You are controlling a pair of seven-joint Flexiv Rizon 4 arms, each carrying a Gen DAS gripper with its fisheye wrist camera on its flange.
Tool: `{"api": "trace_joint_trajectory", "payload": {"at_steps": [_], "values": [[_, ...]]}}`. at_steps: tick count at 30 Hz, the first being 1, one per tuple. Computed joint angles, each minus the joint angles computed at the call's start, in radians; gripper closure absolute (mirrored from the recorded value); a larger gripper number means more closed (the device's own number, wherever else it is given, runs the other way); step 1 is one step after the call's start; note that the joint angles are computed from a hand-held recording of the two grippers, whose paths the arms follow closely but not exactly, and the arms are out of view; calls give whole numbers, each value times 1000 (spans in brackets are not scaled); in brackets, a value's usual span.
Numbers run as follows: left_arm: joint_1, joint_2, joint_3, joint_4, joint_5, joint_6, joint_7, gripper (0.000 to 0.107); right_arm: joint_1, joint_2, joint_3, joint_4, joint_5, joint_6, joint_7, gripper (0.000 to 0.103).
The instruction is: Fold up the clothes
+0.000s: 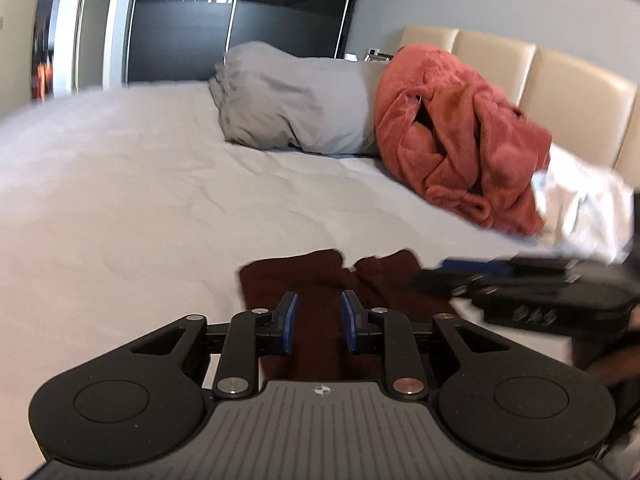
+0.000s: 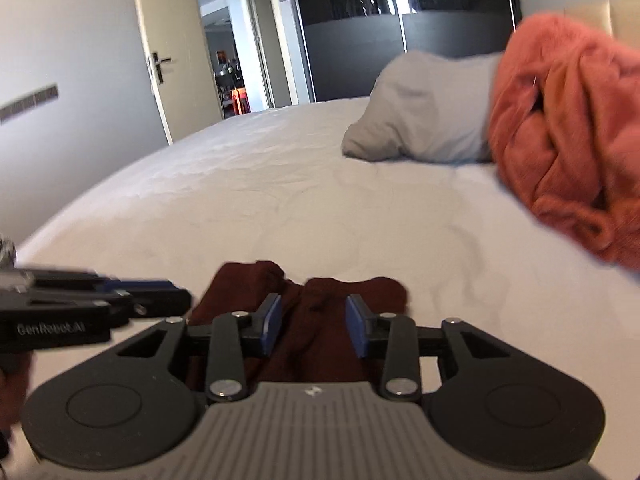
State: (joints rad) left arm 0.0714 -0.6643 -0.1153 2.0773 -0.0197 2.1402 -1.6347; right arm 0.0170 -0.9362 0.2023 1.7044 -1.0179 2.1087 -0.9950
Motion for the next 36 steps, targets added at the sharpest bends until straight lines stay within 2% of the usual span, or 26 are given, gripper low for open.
{"api": "trace_joint_trajectory", "payload": {"at_steps": [1, 4, 9, 13, 15, 19, 24, 26, 28, 32, 36], "values": [[-9, 6, 8, 11, 0, 0, 7, 90, 16, 18, -23, 24, 22, 6, -28, 82], [-22, 18, 9, 34, 1, -15, 15, 91, 6, 41, -26, 68, 9, 6, -66, 82], [-115, 5, 62, 15, -54, -80, 100, 94, -18, 39, -5, 90, -84, -56, -70, 82], [-96, -37, 22, -30, -58, -93, 113, 94, 7, 27, 5, 95, -26, -78, -129, 82], [-98, -51, 23, -51, -61, -109, 129, 95, 6, 14, 19, 77, -25, -103, -159, 88], [-21, -74, -42, -68, -3, -123, 140, 95, -142, -80, 206, 3, -165, -220, -158, 89], [24, -89, -85, -76, 19, -127, 129, 95, -160, -111, 254, -7, -120, -243, -219, 92], [20, -78, -80, -68, 19, -126, 124, 95, -177, -112, 285, -2, -106, -267, -239, 92], [9, -61, -66, -44, 23, -84, 115, 95, -192, -99, 307, 14, -87, -276, -259, 92], [65, -12, -108, 25, 77, -28, 49, 95, -286, -94, 416, 63, -51, -314, -280, 89], [20, 66, -57, 92, 95, -47, 68, 95, -318, -21, 405, 165, -19, -277, -344, 89]]}}
